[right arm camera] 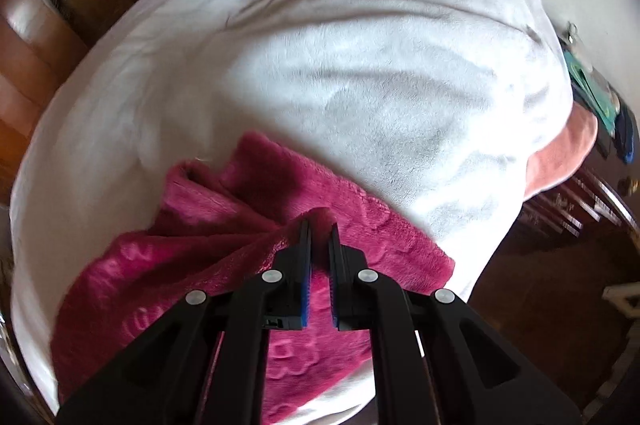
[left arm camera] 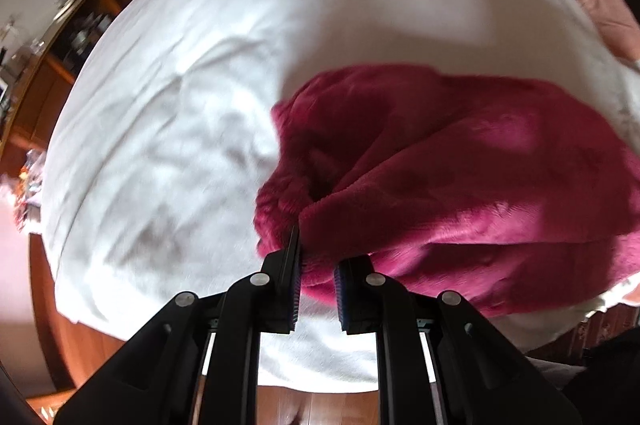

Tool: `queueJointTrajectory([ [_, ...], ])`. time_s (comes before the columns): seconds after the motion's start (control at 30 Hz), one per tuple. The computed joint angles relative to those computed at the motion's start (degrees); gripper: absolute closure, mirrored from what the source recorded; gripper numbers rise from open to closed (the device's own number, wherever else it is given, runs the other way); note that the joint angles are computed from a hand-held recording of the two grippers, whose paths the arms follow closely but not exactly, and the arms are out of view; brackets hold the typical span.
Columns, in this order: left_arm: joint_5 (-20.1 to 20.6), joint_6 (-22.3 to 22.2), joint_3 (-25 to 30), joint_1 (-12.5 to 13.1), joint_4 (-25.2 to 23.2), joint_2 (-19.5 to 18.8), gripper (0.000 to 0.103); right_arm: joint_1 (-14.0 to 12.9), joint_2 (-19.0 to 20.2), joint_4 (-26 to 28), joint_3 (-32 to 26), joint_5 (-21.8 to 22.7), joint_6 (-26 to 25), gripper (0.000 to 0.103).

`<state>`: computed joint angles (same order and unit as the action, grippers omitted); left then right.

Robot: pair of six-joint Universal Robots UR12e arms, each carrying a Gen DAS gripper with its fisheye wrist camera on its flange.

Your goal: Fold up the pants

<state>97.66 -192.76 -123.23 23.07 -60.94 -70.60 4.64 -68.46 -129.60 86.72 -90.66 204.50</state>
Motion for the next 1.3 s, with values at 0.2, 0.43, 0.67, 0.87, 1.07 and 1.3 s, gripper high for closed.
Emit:
queueJointTrajectory([
  [0.2, 0.09, -6.62, -1.11, -0.61, -2.30, 0.57, 0.086, -1.37, -0.66, -1.01, 1.79, 4.37, -2.62, 0.070],
  [0.43, -1.81, -15.55, -3.40, 0.42, -4.44, 5.87, 0.085, -5.27, -2.74, -3.34, 5.84, 19.91, 1.59, 0.062],
  [0.67, -16.05, -33.21, -9.76, 4.87, 6.17, 12.25, 0.048, -6.90, -1.05, -5.46, 7.74, 32.08, 10.59, 0.042],
  [0.87, -20.06, -46.30, -11.59, 1.25, 19.86, 6.92, 0.028, -6.33, 0.54, -6.24, 6.23, 33.13, 11.54, 0.042],
  [1.07, -20.55, -52.56, -10.87, 0.10, 26.21, 0.38, 0.029, -5.30, 1.57, -4.53, 4.43, 30.64, 10.39, 0.044],
  [1.3, -23.26, -56.70, -10.29, 1.37, 25.57, -2.07, 0.094, -4.18, 1.84, -1.50, 2.28, 27.56, 3.46, 0.088],
])
